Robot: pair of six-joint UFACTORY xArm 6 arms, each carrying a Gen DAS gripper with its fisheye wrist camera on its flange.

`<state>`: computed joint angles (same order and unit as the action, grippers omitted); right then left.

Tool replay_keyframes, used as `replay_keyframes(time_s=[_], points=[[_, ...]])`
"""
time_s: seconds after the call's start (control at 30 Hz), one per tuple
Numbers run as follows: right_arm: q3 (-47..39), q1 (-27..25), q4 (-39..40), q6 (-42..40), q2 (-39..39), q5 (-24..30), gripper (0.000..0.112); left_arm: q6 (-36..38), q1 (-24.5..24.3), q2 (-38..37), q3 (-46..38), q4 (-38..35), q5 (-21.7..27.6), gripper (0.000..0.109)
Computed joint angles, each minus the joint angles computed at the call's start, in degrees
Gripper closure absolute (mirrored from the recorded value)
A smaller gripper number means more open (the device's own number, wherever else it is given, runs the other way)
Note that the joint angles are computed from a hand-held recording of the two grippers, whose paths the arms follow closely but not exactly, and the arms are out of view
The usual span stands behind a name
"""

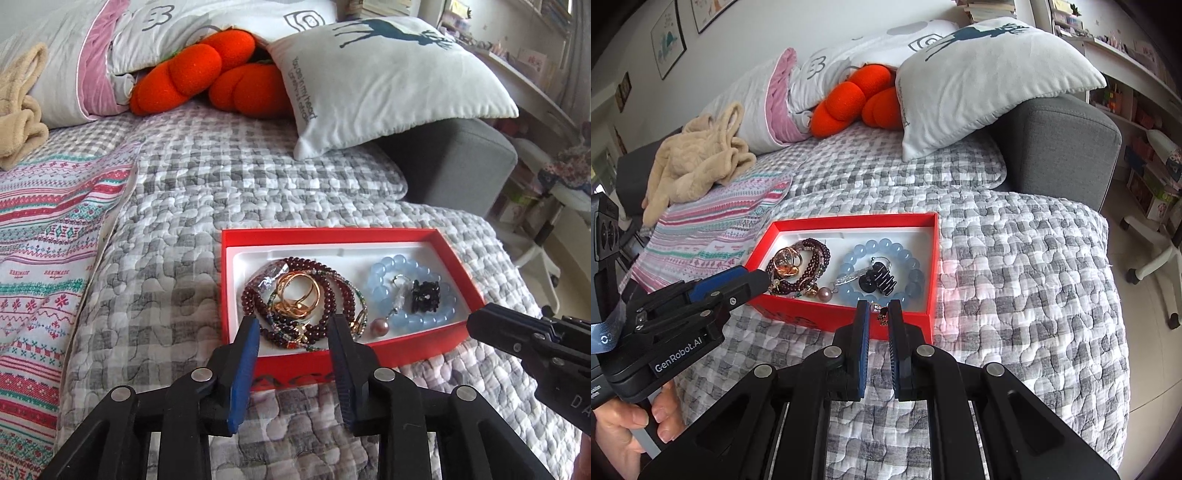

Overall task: Organize jewelry
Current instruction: 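Carry both gold earrings over the red box and lower them inside, then open both grippers to release the earrings and lift away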

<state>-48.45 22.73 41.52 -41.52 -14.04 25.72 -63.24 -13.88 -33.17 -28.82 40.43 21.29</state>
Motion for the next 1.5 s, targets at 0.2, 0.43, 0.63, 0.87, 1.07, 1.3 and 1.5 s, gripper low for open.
replay_keyframes(time_s=[0.2,0.43,0.63,0.87,1.07,1.3,1.5], points=[[-2.70,0.49,1.82,-0.98,2.18,0.83,0.102,-0.17,-1.30,-5.37,2.44,-2.75,6.30,0.053],[-7.13,1.57,5.25,-1.89,5.85,2.80,0.102,1.53,-1.42,-6.33,2.87,-4.76,11.34,0.033],[-10.06,3.19,3.51,-0.49,8.95,3.17,0.102,3.28,-0.61,-6.34,3.02,-6.70,12.38,0.028],[-11.63,2.97,2.20,2.17,10.98,3.57,0.101,4.15,0.18,-6.26,2.94,-7.58,13.26,0.026],[-11.14,1.86,4.49,0.80,9.25,4.66,0.072,1.81,-0.68,-6.59,2.43,-5.58,15.31,0.017],[-5.56,0.05,-0.11,3.17,2.10,4.08,0.057,-2.77,-4.97,-8.51,1.59,-3.62,21.80,0.009],[1.41,-1.96,-6.32,5.11,-5.40,3.17,0.034,-5.54,-10.39,-10.43,1.48,-2.15,27.73,0.006]])
